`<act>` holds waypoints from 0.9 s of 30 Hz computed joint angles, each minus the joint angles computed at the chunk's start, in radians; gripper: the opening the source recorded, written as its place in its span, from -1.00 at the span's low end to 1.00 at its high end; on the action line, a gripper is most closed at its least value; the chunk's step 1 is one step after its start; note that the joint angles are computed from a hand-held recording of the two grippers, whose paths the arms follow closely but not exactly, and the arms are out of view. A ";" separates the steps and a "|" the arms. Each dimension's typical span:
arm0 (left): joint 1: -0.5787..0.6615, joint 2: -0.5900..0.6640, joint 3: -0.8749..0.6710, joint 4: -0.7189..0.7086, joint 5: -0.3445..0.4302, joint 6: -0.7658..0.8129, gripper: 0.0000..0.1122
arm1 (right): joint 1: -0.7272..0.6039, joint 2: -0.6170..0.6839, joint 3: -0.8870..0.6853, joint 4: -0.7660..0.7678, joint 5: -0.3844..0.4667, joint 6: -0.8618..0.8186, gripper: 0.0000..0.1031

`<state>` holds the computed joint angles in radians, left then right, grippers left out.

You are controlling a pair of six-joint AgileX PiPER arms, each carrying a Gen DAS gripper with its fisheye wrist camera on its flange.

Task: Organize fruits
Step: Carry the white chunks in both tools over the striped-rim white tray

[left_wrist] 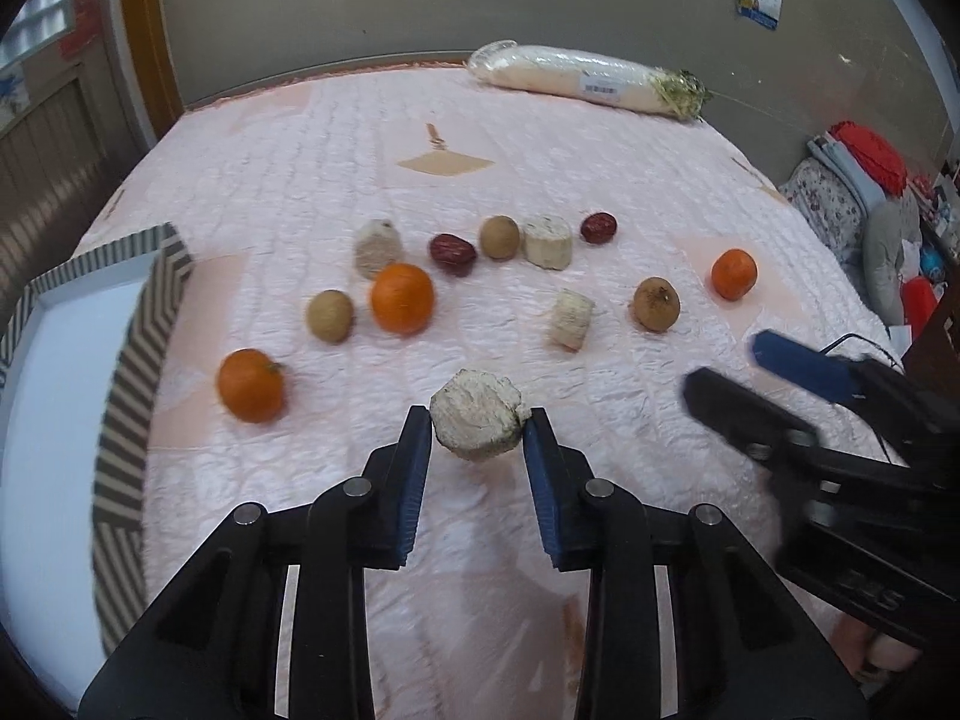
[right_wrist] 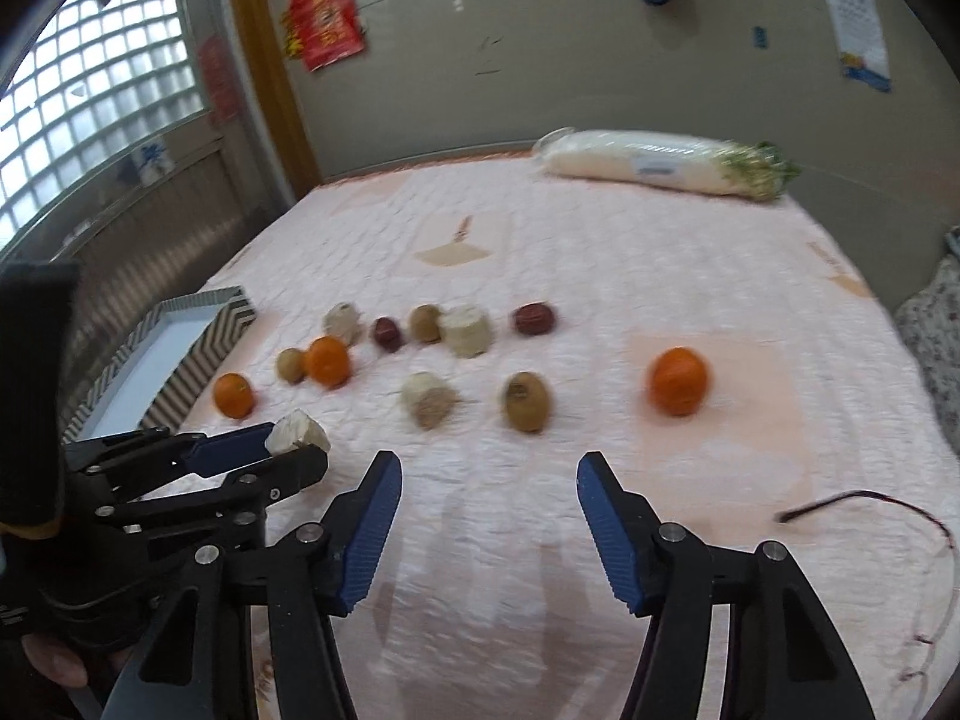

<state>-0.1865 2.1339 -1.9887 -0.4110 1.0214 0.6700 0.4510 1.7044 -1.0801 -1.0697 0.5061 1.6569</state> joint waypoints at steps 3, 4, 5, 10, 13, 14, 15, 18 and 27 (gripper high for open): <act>0.025 -0.019 0.009 -0.003 -0.004 0.010 -0.45 | -0.035 0.049 -0.044 0.059 -0.088 -0.070 -0.06; 0.034 -0.024 0.010 -0.008 -0.001 0.016 -0.45 | -0.051 0.072 -0.068 0.106 -0.119 -0.120 -0.12; 0.040 -0.025 0.005 -0.008 0.002 0.017 -0.45 | -0.061 0.097 -0.094 0.147 -0.140 -0.169 -0.13; 0.074 -0.027 -0.009 -0.019 0.013 0.021 -0.45 | -0.081 0.186 -0.209 0.300 -0.131 -0.358 -0.14; 0.087 -0.011 -0.039 -0.017 0.028 0.009 -0.45 | -0.087 0.240 -0.294 0.367 -0.074 -0.460 -0.24; 0.092 -0.007 -0.047 -0.017 0.034 0.006 -0.45 | -0.093 0.254 -0.313 0.392 -0.066 -0.493 -0.35; 0.097 -0.002 -0.056 -0.017 0.040 0.003 -0.45 | -0.101 0.272 -0.339 0.429 -0.062 -0.536 -0.56; 0.113 0.006 -0.078 -0.023 0.048 0.000 -0.45 | -0.102 0.278 -0.345 0.405 -0.048 -0.525 -0.65; 0.156 0.025 -0.147 -0.031 0.088 -0.019 -0.45 | -0.058 0.217 -0.304 0.304 -0.084 -0.402 -0.88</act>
<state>-0.0306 2.1593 -2.1352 -0.4418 1.1096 0.6512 0.3933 1.9218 -1.3839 -0.7661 0.4226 1.2552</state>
